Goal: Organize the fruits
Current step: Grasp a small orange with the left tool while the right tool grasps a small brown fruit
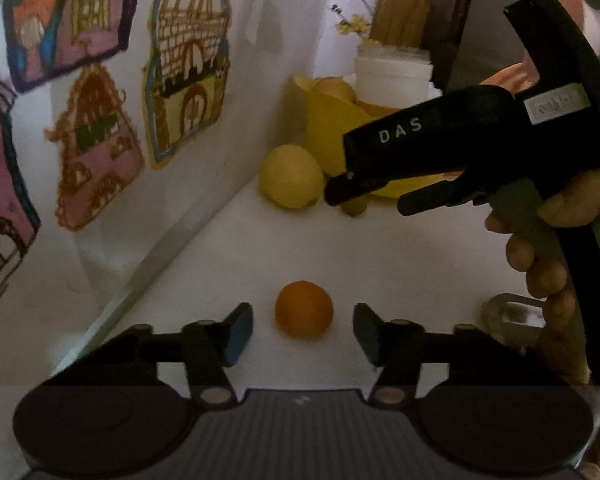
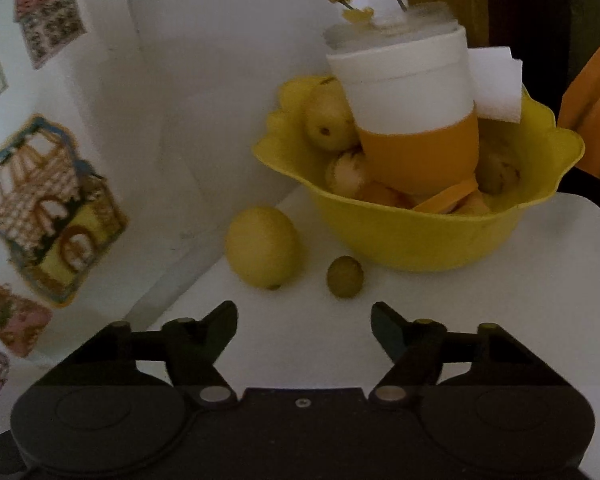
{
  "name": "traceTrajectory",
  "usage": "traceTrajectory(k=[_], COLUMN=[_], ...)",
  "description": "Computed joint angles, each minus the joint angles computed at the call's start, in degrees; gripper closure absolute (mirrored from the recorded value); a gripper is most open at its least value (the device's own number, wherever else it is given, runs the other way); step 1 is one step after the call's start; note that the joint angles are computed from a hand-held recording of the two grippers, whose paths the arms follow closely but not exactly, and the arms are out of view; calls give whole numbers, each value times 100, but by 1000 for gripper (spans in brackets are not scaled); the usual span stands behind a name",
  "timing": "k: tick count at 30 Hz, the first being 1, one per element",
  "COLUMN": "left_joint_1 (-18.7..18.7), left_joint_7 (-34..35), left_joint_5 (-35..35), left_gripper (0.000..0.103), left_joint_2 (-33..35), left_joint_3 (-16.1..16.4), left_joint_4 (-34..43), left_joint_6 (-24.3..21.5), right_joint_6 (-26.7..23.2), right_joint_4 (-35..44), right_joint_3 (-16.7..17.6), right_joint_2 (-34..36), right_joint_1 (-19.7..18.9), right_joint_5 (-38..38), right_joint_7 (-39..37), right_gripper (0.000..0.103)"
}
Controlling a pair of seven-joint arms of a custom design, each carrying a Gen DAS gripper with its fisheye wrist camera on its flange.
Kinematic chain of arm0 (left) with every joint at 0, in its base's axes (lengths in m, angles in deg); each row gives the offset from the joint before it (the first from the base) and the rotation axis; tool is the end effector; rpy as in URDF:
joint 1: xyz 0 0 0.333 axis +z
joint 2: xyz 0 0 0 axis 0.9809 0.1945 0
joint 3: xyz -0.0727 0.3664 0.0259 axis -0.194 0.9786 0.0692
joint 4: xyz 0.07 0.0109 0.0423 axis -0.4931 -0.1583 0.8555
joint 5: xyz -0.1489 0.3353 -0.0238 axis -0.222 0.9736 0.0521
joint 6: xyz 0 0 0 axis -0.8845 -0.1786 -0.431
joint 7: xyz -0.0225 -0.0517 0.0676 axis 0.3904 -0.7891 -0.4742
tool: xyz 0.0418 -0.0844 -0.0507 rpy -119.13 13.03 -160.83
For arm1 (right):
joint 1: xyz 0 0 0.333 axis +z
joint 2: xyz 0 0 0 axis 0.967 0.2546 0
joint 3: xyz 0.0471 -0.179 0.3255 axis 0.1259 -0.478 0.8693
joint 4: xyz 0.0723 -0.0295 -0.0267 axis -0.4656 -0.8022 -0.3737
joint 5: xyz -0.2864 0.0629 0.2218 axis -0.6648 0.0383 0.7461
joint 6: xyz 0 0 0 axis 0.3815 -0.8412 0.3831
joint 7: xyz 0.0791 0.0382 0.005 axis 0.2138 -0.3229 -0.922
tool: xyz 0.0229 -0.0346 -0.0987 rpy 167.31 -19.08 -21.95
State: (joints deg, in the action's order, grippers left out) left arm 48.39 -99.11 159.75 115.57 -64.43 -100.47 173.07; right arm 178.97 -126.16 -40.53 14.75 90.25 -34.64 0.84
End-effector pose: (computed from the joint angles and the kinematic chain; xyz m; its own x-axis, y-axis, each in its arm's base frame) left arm 0.5680 -0.4081 0.3804 0.2794 -0.9472 0.1574 -0.5913 -0.2989 -0.7490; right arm 0.7643 0.2761 0.4331 0.6369 -0.7347 -0.2336 -0.6572 -0.3590 -0.6627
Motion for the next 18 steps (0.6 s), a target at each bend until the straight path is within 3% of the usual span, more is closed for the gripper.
traceTrajectory(k=[2, 9, 18], left_joint_1=[-22, -4, -32], left_joint_7=[-121, -404, -627], left_joint_5=[36, 208, 281], left_gripper=[52, 66, 67], left_joint_2=[38, 107, 139], left_joint_3=[34, 83, 117], left_joint_4=[27, 101, 168], left_joint_6=[-39, 60, 14], right_joint_6=[79, 316, 511], right_joint_4=[67, 226, 491], right_joint_3=[-14, -5, -135], right_joint_2=[86, 265, 516], right_joint_1=[25, 66, 235], right_joint_5=[11, -20, -276], right_joint_7=[50, 116, 441], right_gripper=[36, 43, 53])
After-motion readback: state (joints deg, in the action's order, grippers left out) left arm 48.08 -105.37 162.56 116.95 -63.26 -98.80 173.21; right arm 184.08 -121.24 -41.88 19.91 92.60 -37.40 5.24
